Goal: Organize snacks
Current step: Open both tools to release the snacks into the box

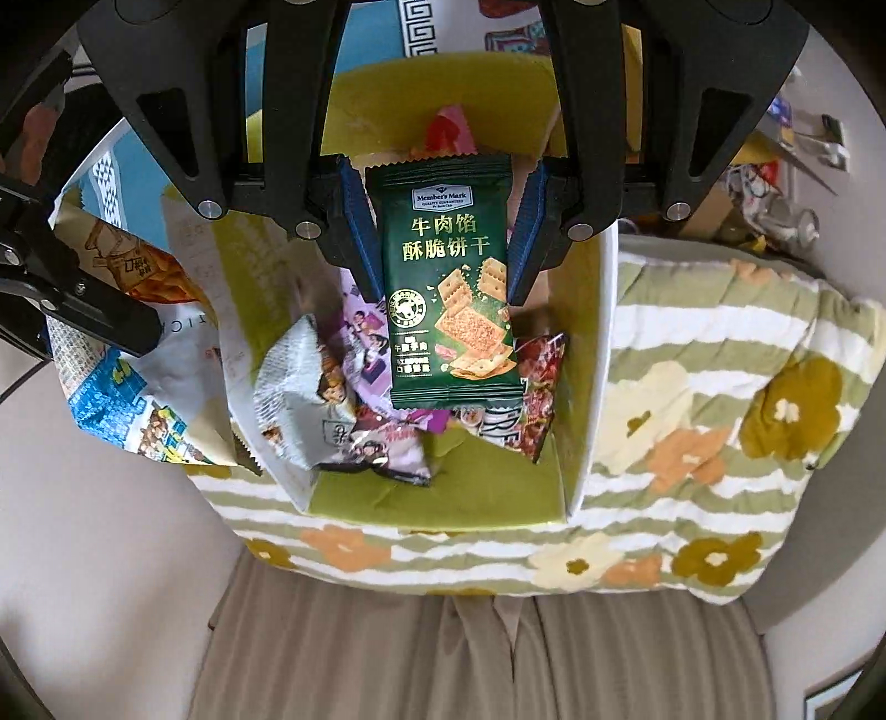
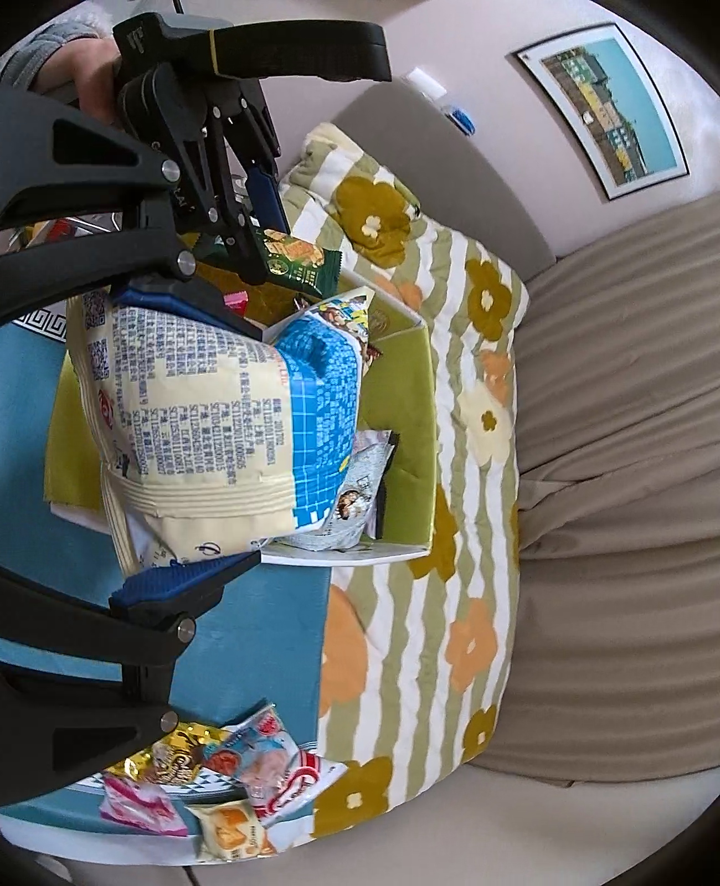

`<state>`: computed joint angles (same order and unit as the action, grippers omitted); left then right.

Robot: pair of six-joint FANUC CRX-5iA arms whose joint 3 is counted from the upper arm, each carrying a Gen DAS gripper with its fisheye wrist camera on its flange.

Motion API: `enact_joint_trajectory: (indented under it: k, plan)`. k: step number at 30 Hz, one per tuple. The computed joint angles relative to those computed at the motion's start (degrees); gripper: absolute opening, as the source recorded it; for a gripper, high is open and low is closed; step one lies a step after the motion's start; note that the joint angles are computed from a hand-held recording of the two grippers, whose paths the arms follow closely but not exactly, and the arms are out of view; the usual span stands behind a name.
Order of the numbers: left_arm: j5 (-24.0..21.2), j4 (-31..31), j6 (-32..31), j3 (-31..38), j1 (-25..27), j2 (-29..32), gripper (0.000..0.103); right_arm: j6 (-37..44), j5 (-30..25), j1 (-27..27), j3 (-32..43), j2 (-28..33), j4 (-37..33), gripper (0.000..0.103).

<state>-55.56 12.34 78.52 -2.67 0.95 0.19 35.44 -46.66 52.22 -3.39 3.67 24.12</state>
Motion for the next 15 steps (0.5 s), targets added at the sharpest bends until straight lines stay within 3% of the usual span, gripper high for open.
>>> enact_joint_trajectory:
  k: [3,4,5,7,15]
  plan:
    - [-0.6,-0.7,0.0,0.8,-0.1,0.9,0.047,-1.3,-1.4,0.2,1.3,1.3,0.2,0.066]
    - [-1.0,-1.2,-0.1,1.2,-0.1,1.3,0.069,-1.6,-1.8,0.2,1.5,1.5,0.2,0.066]
    - [-1.3,-2.1,0.3,1.6,-0.4,1.5,0.100,-2.0,-2.0,0.2,1.7,1.8,0.4,0.066]
    - [0.8,-2.1,-0.5,-0.1,-0.2,-0.1,0.103,-2.5,-2.5,0.2,2.0,2.1,0.2,0.066]
    - [2.1,3.6,-6.1,-4.9,2.8,-3.6,0.103,-6.2,-3.5,0.8,2.8,3.4,0.4,0.068]
